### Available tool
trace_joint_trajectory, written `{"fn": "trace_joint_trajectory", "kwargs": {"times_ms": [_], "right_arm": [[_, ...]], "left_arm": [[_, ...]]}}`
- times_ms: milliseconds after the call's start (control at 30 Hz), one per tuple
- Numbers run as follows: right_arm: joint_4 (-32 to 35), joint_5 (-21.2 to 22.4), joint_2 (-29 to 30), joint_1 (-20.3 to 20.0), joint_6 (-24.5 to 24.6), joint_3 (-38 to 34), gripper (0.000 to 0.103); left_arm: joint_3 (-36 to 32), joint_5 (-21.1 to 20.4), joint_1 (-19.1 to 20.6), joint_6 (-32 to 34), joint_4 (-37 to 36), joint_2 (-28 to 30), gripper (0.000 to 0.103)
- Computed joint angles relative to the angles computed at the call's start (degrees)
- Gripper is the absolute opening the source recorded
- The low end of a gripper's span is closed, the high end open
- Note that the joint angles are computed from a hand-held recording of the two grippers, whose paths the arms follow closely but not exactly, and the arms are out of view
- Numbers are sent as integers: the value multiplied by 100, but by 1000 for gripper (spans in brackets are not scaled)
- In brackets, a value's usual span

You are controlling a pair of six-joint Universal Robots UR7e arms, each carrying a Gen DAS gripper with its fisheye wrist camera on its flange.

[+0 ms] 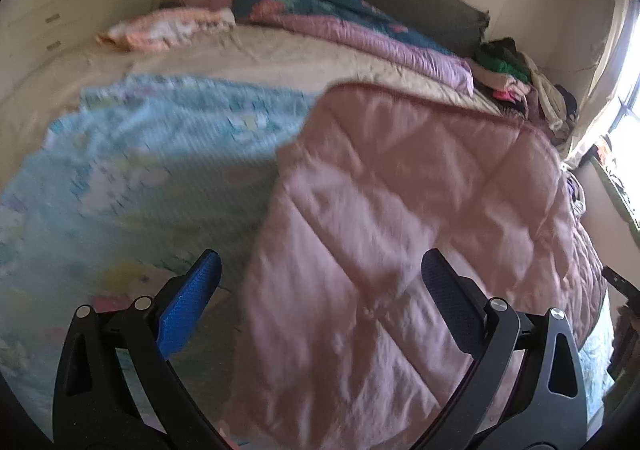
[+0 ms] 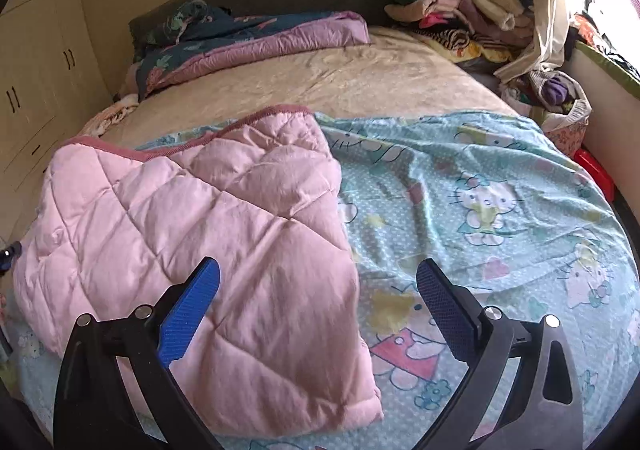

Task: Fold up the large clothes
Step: 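Grasp the folded edge with both grippers, straighten it, then release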

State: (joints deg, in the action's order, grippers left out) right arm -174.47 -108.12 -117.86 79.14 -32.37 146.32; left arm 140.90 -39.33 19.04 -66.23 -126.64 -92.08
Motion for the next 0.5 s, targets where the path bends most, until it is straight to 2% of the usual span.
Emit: {"fn": "trace_joint_trajectory", "kwargs": {"times_ms": [67, 133, 167, 200, 233, 267, 300, 333, 367, 500], "right_arm": [[55, 25, 185, 8, 37, -112, 98], [268, 149, 291, -28, 99, -239, 97], [336, 168, 399, -45, 90, -304, 94], [261, 105, 501, -5, 62, -320, 84], [194, 98, 565, 30, -1, -316, 51], [-114, -53, 715, 159, -62, -283, 39], [-567, -180, 848, 282, -78, -225, 32], [-779, -127, 886, 332, -30, -205, 24], [-960, -154, 961, 420, 21, -228, 21], [-1771, -805, 1700, 1004, 43, -633, 18]], "left_arm": [[56, -38, -17, 257, -416, 184, 93], [-80, 95, -107, 244, -87, 422, 82], [-180, 135, -101, 256, 85, 538, 56], [-241, 200, -134, 290, 203, 646, 28], [-277, 271, -153, 315, 261, 700, 19], [-295, 291, -155, 379, 252, 703, 15], [-338, 357, -140, 428, 239, 726, 13], [-370, 449, -127, 483, 183, 743, 13], [-408, 537, -82, 584, 116, 768, 13], [-730, 913, 164, 831, -21, 958, 13]]}}
